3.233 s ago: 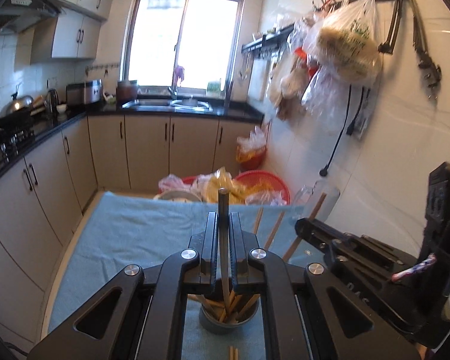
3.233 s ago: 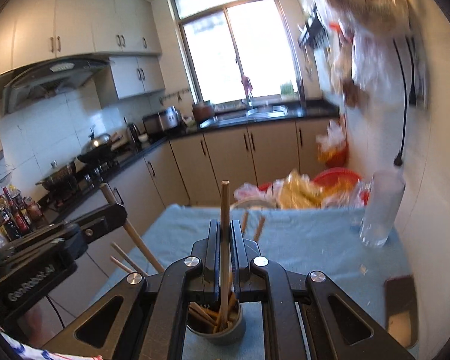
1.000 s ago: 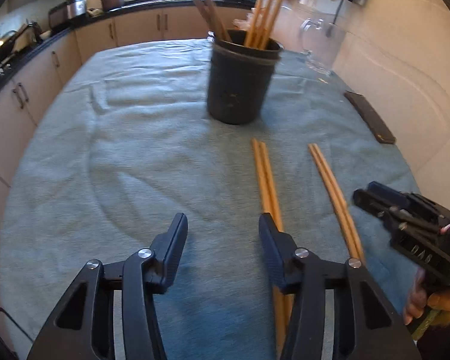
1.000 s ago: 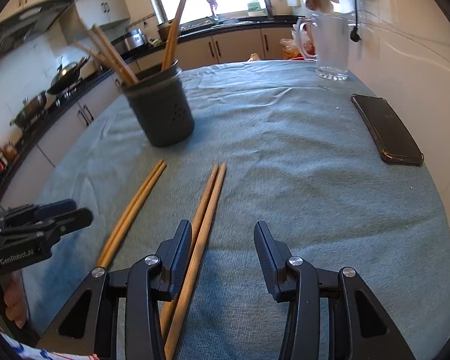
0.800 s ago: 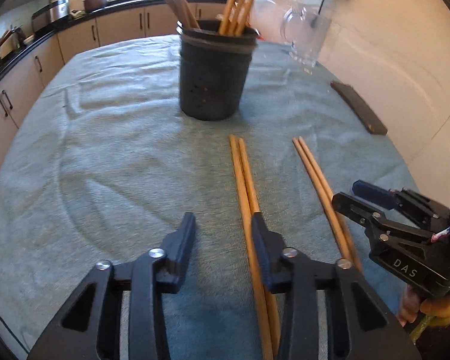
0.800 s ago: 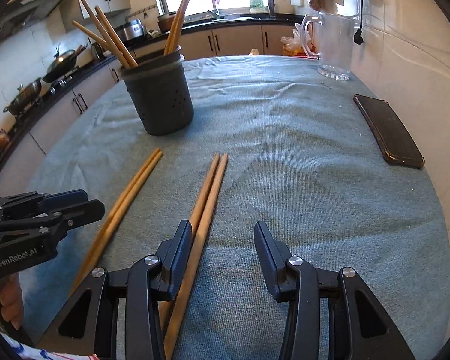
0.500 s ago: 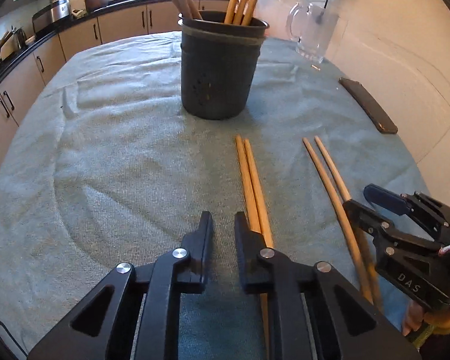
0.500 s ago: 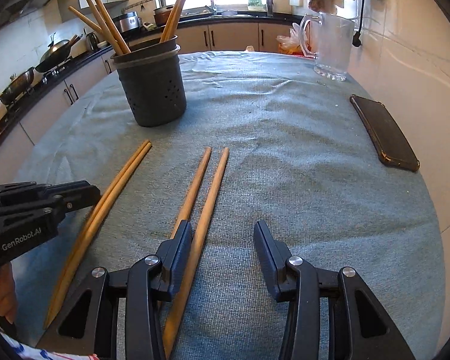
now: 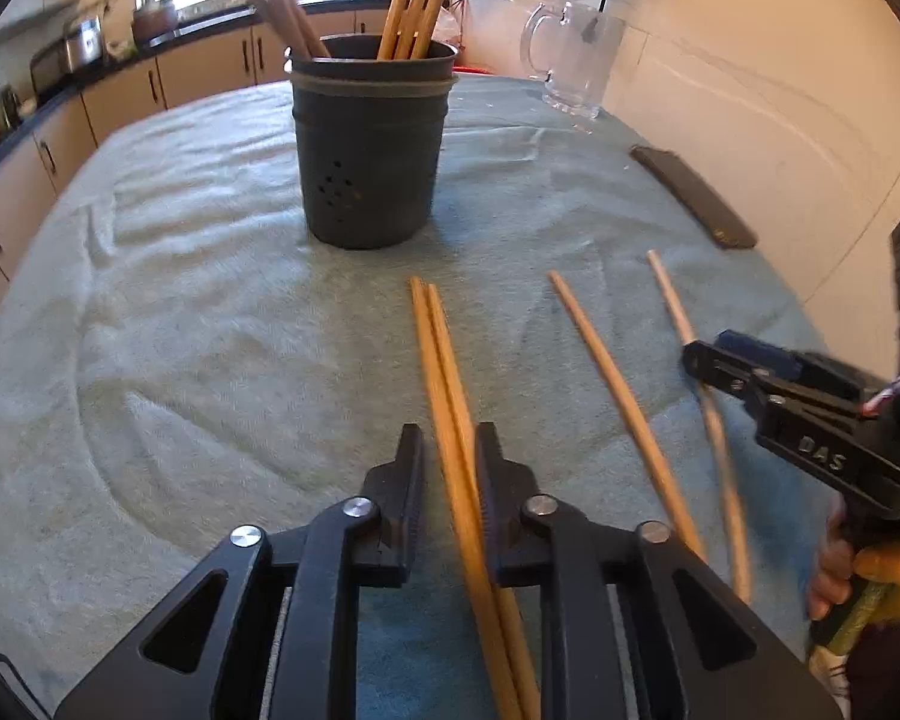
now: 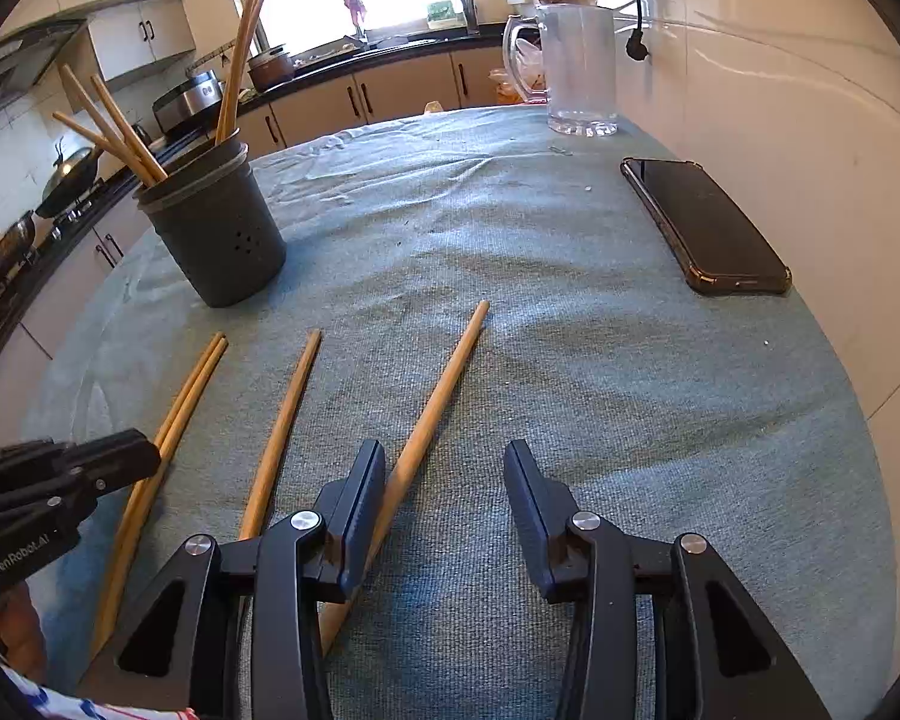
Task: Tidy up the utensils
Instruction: 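Move both open grippers back over the chopsticks on the towel, then close the left gripper on one chopstick while the right grasps another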
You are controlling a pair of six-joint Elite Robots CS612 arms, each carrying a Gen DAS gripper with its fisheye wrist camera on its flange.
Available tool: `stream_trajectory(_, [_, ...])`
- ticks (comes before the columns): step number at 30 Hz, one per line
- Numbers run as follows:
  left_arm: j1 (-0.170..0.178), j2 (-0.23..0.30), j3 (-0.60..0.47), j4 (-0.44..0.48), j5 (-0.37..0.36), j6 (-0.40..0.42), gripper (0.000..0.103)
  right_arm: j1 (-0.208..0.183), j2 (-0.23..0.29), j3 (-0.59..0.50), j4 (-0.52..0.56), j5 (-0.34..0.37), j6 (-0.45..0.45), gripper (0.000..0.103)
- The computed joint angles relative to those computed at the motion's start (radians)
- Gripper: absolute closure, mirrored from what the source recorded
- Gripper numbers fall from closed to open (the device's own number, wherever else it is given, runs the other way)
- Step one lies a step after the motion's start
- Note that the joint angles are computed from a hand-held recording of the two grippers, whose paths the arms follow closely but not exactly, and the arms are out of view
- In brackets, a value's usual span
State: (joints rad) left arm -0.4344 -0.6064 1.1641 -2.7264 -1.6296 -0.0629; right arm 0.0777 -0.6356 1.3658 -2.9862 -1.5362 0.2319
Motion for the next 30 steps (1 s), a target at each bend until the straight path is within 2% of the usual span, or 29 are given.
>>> stream_trajectory(3, [0.002,0.0,-0.013,0.043,0.097,-0.045,0.084,0.005,0.0,-0.005,0.01,-0.013,-0.015,0.055])
stream_trajectory(7, [0.028,-0.008,-0.008,0.064,0.102,-0.127,0.084,0.0,0.002,-0.003,0.002,0.004,-0.009,0.054])
stream_trajectory(11, [0.035,-0.022,0.009,0.045,0.104,-0.119,0.081,0.0,0.002,-0.003,0.002,0.008,-0.012,0.052])
stream_trajectory(13, [0.034,-0.018,-0.004,0.066,0.105,-0.108,0.081,0.002,0.002,-0.005,0.005,0.001,-0.016,0.052])
stream_trajectory(18, [0.035,0.027,-0.1,0.153,0.096,-0.086,0.081,0.003,0.002,-0.007,0.011,-0.004,-0.02,0.052])
stream_trajectory(22, [0.041,0.066,-0.187,0.241,0.08,-0.094,0.081,0.003,0.007,-0.037,0.073,-0.011,-0.072,0.052])
stream_trajectory(27, [0.042,0.09,-0.241,0.285,0.068,-0.103,0.079,-0.007,0.025,-0.114,0.208,0.006,-0.098,0.068])
stream_trajectory(30, [0.04,0.096,-0.249,0.285,0.062,-0.099,0.072,-0.011,0.038,-0.159,0.275,0.025,-0.095,0.076])
